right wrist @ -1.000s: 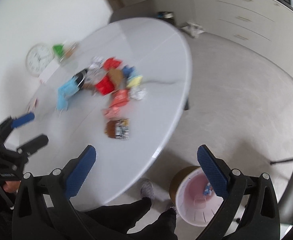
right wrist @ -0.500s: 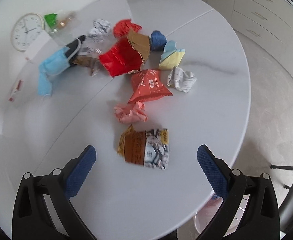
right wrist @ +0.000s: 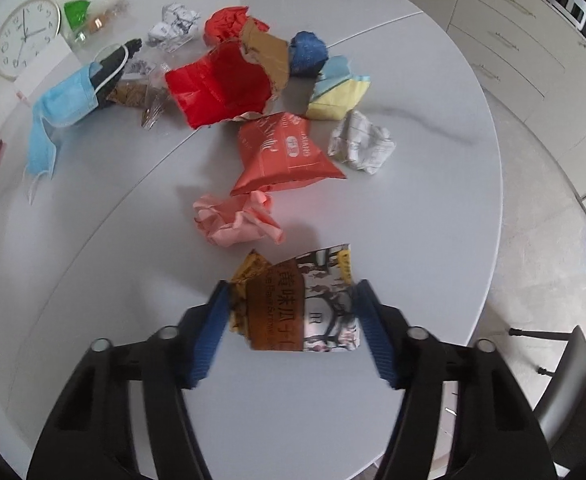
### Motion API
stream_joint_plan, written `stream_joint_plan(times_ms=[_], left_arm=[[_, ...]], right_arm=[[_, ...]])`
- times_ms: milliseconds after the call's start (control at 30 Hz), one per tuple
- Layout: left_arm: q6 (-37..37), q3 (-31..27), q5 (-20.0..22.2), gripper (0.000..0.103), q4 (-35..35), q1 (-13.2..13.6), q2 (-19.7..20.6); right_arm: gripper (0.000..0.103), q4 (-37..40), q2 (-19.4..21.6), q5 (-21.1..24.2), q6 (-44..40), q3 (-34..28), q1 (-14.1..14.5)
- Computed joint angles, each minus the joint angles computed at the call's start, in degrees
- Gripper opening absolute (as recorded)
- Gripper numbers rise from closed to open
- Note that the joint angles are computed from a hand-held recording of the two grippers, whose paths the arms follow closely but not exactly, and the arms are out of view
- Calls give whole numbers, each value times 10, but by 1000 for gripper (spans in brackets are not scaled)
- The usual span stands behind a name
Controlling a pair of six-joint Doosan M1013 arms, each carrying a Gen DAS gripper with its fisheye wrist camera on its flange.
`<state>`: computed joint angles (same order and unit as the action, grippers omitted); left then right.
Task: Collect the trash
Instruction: 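Grasp the brown-and-white snack packet with the right tool, then drop the packet in the wastebasket with the right tool while the left tool drops pink paper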
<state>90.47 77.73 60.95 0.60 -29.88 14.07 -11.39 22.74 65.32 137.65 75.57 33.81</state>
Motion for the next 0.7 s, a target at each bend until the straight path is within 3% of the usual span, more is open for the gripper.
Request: stream_joint_plan(times_ms=[200, 500, 700], left_arm=[[20, -8, 2, 95, -20, -14, 16], [26, -39, 10, 95, -60, -39, 71], [-22, -68, 27, 82, -53, -48, 107]], right_arm=[[58, 20, -48, -43, 22, 48, -16], [59, -14, -118, -36, 84, 103, -22], [59, -30, -150, -29, 121, 136, -26]])
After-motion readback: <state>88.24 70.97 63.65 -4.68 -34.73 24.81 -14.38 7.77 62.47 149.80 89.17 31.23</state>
